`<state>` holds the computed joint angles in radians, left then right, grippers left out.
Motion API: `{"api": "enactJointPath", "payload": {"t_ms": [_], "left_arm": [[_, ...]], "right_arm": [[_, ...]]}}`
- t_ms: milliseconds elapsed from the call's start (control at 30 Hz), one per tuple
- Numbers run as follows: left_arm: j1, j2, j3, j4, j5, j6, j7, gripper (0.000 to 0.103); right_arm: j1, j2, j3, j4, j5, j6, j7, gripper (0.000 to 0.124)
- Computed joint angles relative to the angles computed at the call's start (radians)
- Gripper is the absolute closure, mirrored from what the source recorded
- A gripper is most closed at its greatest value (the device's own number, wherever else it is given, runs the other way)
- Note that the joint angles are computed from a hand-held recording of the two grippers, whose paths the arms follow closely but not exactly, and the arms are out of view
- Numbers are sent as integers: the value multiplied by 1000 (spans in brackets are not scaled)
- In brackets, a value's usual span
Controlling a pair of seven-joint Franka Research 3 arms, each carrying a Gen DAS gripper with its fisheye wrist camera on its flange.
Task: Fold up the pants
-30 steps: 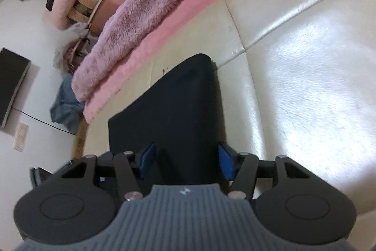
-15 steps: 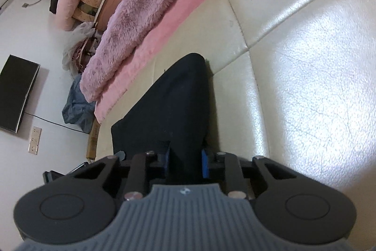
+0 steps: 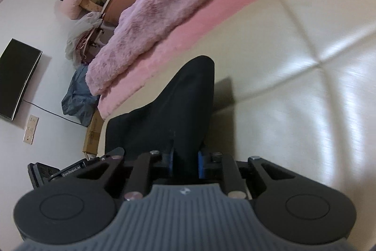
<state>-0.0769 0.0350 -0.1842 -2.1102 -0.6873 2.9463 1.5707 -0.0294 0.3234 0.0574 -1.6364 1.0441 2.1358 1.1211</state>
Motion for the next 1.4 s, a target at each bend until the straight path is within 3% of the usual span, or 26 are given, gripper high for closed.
{"api": "enactJointPath", "payload": {"t_ms": [333, 633, 733, 967, 1067, 1167, 1233, 1267, 1400], "left_arm": [[87, 80, 23, 124, 104, -67, 22, 80], [178, 186, -56, 209, 68, -55, 66, 80], [191, 208, -67, 215, 72, -55, 60, 75], [261, 226, -143, 193, -27, -10, 150, 58], [257, 219, -138, 187, -36, -9, 162, 55], [220, 193, -97, 164, 38, 6, 96, 54], [151, 167, -15, 127, 200, 47, -68, 55], [138, 152, 4, 109, 252, 65, -127, 55], [179, 91, -50, 57, 225, 114, -131, 55]], "right_arm": [[65, 170, 61, 236, -58, 50, 93, 110], [69, 322, 100, 430, -164, 59, 177, 110], [65, 351, 105, 459, -193, 58, 190, 110], [59, 361, 120, 437, -221, 93, 174, 110], [61, 360, 119, 440, -233, 92, 165, 109], [71, 348, 110, 435, -256, 101, 175, 105], [88, 319, 93, 407, -290, 137, 170, 100], [98, 302, 84, 388, -310, 160, 167, 91], [124, 223, 66, 298, -375, 261, 110, 91]]}}
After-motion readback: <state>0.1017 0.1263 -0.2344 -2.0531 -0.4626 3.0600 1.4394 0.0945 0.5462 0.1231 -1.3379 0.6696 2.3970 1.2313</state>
